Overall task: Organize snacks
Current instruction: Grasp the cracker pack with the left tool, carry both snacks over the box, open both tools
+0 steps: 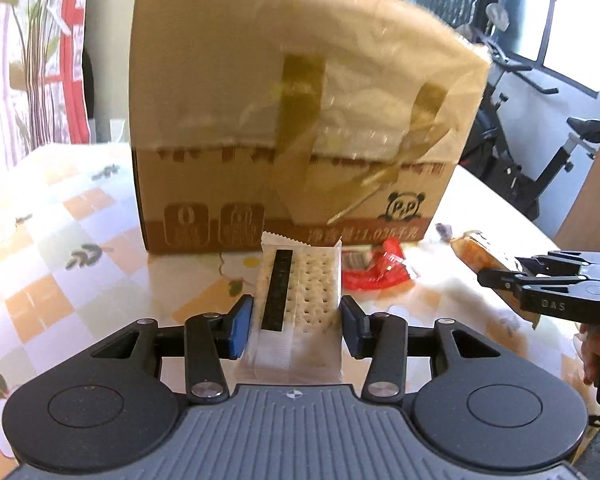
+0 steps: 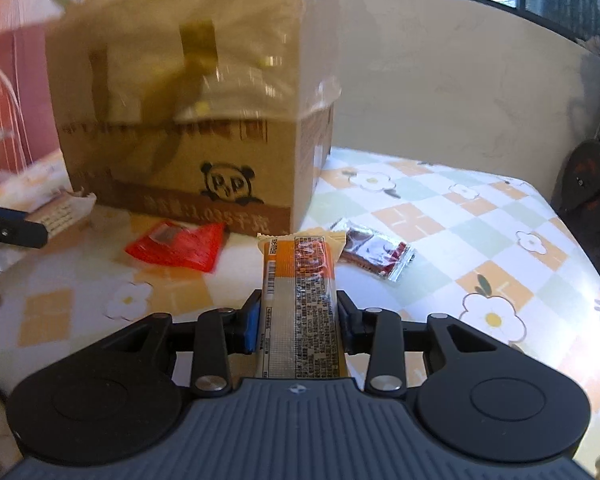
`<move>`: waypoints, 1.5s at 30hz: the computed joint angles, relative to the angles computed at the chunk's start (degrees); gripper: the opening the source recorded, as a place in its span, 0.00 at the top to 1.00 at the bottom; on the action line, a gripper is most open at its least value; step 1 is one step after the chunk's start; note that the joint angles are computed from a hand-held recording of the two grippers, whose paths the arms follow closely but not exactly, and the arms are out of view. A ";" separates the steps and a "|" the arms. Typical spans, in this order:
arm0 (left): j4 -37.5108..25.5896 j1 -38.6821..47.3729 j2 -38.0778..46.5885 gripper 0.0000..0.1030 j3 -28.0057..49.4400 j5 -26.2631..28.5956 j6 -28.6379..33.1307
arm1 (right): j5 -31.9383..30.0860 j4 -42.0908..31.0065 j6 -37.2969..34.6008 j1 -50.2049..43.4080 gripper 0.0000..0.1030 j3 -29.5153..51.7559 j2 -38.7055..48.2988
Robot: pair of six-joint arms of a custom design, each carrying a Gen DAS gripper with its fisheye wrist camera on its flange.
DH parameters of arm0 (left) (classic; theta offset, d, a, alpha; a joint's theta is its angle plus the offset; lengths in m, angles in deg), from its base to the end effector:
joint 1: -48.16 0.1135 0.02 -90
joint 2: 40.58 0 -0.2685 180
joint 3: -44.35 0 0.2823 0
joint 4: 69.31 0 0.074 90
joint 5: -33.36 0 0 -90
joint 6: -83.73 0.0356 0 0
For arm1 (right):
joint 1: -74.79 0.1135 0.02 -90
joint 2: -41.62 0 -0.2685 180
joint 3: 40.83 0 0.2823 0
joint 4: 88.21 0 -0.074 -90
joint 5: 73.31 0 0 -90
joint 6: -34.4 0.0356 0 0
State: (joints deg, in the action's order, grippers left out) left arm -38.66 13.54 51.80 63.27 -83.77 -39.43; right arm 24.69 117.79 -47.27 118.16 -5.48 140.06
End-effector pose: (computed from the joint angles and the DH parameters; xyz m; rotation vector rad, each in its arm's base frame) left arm 0.1648 -0.0940 0.0393 -0.2047 2.2125 -0.0956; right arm 0.2028 0.1848 0.0615 -0.5976 2.1511 0.3437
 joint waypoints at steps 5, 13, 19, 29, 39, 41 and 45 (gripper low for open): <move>-10.74 -1.11 -17.80 0.53 -1.62 -2.30 4.12 | -0.65 -4.12 0.33 0.38 0.63 -3.88 -14.03; -30.65 4.25 -47.46 0.53 1.92 -0.92 14.63 | -7.19 -17.22 -6.44 -1.45 0.63 8.19 -24.74; -27.81 13.02 -40.89 0.53 10.23 4.65 20.29 | -10.31 -20.59 -7.08 -1.39 0.63 23.68 -14.68; -26.62 24.40 -18.25 0.53 27.21 10.30 19.09 | -7.90 -32.51 -0.53 0.00 0.63 54.68 10.96; -25.23 23.96 -16.74 0.32 26.77 6.32 19.34 | -6.28 -30.67 -1.30 0.55 0.44 53.92 12.25; -26.26 23.34 -18.00 0.32 26.04 5.24 17.11 | -7.01 -28.92 -0.83 -0.04 0.41 50.98 9.86; -27.83 20.88 -21.52 0.32 23.74 2.58 13.91 | -7.36 -25.84 -3.98 -0.32 0.41 45.06 5.13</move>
